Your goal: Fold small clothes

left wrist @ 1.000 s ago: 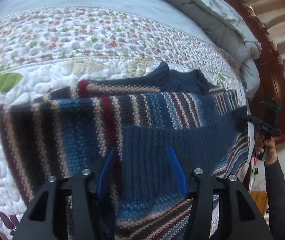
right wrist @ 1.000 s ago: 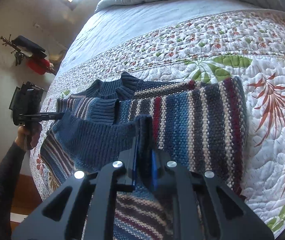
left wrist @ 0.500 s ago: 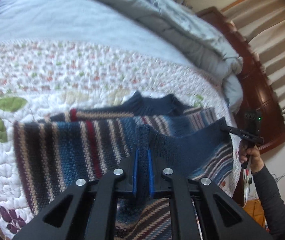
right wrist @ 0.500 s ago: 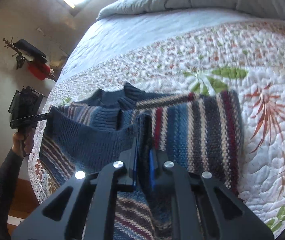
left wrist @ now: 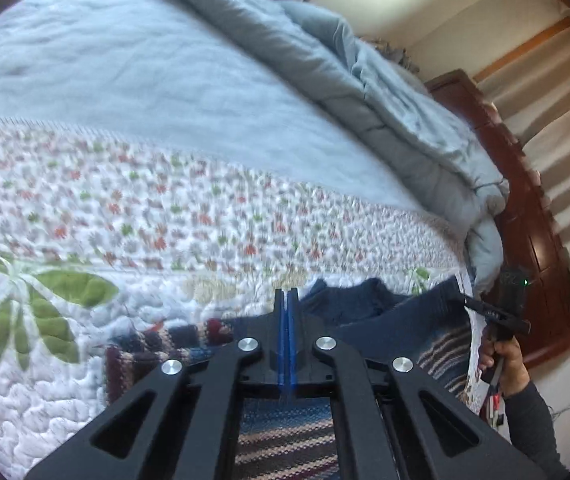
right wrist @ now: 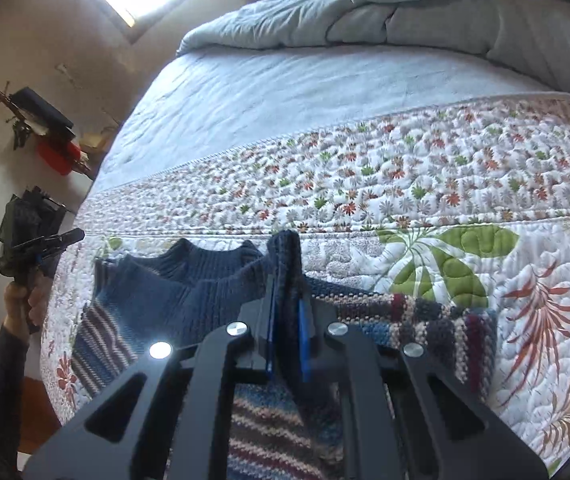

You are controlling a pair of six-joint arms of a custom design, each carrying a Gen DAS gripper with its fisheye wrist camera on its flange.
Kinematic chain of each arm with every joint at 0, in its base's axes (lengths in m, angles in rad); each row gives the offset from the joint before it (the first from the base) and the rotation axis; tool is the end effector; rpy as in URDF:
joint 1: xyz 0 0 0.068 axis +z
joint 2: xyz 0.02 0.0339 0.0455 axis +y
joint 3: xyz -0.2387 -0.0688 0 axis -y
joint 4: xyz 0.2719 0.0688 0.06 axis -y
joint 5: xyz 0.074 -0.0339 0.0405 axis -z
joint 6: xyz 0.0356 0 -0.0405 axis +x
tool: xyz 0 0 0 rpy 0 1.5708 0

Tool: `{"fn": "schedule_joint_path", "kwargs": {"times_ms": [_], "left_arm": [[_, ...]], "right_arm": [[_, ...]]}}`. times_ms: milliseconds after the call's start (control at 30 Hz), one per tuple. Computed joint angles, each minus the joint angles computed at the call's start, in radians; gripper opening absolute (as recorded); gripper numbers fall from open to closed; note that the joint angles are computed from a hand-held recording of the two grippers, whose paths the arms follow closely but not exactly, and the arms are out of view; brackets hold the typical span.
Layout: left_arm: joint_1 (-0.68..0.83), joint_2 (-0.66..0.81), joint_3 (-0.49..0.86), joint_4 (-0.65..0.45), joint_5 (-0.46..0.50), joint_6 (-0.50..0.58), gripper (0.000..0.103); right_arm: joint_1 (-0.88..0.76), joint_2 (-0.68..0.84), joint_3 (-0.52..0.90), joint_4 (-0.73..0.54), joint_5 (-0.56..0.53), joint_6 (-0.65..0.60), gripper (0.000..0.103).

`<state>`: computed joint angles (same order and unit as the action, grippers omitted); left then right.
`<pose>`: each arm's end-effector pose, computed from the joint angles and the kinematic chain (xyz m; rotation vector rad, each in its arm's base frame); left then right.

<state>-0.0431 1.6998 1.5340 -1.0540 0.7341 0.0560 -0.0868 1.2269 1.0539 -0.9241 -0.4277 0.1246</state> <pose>0.3619 -0.0395 0.2702 0.3080 2.6061 -1.0036 0.2665 -0.0084 0.2558 0.1398 2.6197 0.5808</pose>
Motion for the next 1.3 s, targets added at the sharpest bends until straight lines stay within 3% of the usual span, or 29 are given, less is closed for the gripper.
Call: {"fn": "schedule_joint_path", "kwargs": {"times_ms": [167, 233, 300, 367, 567, 600, 633, 667, 700, 900, 1000, 1167, 1300], "left_arm": [[-0.033, 0.045, -0.039, -0.030, -0.056, 0.071, 0.004], [-0.018, 0.071, -0.041, -0.061, -0.037, 0.086, 0.015], [-0.029, 0.077, -0.060, -0.069, -0.049, 0.105, 0.033], [-0.047, 0.081, -0.078, -0.056, -0.084, 0.105, 0.040], [-0.065, 0.086, -0.112, 0.001, -0.052, 0.079, 0.037], [-0.074, 0.075, -0.119, 0.009, -0.058, 0.078, 0.018], [-0.078, 0.072, -0.120, 0.007, -0.054, 0.081, 0.008], [-0.075, 0.054, -0.137, 0.024, -0.044, 0.076, 0.008], [-0.075, 0.039, -0.151, 0.041, -0.041, 0.069, 0.008], [-0.019, -0.060, -0.199, 0.130, 0.029, 0.005, 0.007], [-0.011, -0.053, -0.157, 0.114, 0.038, -0.002, 0.007], [0.020, -0.018, -0.129, 0.182, 0.055, -0.080, 0.007], [-0.008, 0.064, -0.123, 0.195, -0.022, -0.084, 0.007]], "right_arm": [[-0.038, 0.024, -0.061, 0.011, -0.017, -0.025, 0.009], [-0.057, 0.005, -0.090, 0.001, -0.038, -0.036, 0.013], [-0.071, -0.003, -0.102, -0.008, -0.065, -0.048, 0.015], [-0.077, -0.006, -0.108, -0.015, -0.070, -0.054, 0.020], [-0.076, 0.006, -0.133, -0.002, -0.058, -0.054, 0.032], [-0.074, 0.010, -0.138, 0.004, -0.055, -0.051, 0.032], [-0.076, 0.014, -0.143, 0.009, -0.063, -0.053, 0.032], [-0.076, 0.021, -0.140, 0.013, -0.067, -0.054, 0.025], [-0.072, 0.017, -0.145, 0.021, -0.068, -0.053, 0.009], [-0.057, -0.018, -0.143, 0.045, -0.042, -0.032, 0.008], [-0.059, -0.032, -0.124, 0.055, -0.046, -0.019, 0.008], [-0.051, -0.003, -0.108, 0.110, -0.042, 0.023, 0.008], [-0.033, 0.087, -0.102, 0.156, -0.018, 0.046, 0.008]]}}
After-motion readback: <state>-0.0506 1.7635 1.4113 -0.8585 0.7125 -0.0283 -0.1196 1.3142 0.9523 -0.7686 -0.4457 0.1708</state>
